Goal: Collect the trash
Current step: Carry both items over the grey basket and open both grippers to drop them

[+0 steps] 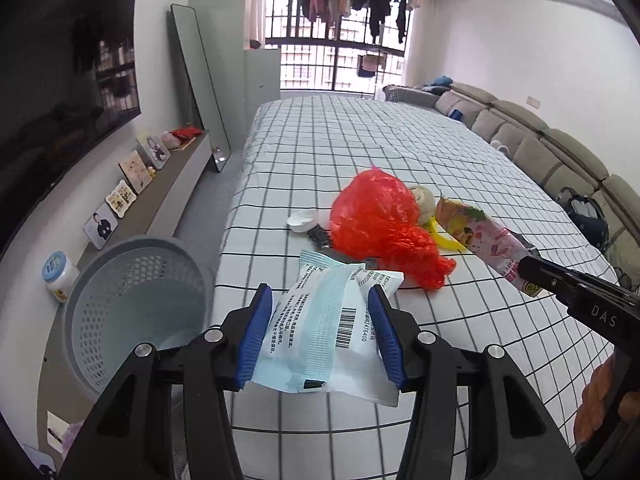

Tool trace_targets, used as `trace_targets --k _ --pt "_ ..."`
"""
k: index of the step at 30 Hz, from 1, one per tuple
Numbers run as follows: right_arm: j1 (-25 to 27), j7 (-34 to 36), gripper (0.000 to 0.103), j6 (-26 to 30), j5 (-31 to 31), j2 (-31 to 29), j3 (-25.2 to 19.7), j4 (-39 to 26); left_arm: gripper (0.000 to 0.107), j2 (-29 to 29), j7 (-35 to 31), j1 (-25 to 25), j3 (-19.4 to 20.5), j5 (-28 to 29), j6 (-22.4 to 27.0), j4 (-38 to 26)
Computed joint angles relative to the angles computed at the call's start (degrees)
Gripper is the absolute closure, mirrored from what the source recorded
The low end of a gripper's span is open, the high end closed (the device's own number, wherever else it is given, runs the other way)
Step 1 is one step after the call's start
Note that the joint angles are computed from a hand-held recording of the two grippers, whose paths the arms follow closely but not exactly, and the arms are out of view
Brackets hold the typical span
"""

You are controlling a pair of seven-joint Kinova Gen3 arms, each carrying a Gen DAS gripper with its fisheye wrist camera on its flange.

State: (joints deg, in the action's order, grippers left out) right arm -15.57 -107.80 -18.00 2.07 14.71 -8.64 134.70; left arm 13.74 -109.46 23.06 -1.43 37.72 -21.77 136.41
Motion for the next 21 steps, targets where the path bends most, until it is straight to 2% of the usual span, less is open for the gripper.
trace_targets --k 3,9,16,21 --pt "-2.36 0.51 0.083 1.56 -0.60 0.89 -0.76 -2.47 0.059 -0.98 -2.25 -0.82 -2.08 2.27 -0.27 1.02" --pt "-7.54 2.18 0.083 6.80 -0.81 4.85 -2.77 -10.67 0.059 -1.91 -4.81 -6.15 -3.73 4.13 -1.66 3.09" --pt "-13.39 5.26 0.083 16.05 -0.22 11.81 -4.56 -24.09 0.059 0.18 -3.07 -15.10 -5.93 0.38 -0.37 3.34" --pt "-19.43 7.72 0.083 24.04 -0.43 17.63 -2.15 -34.94 0.059 3.23 1.30 -20.57 -7.23 -5.26 0.98 2.61"
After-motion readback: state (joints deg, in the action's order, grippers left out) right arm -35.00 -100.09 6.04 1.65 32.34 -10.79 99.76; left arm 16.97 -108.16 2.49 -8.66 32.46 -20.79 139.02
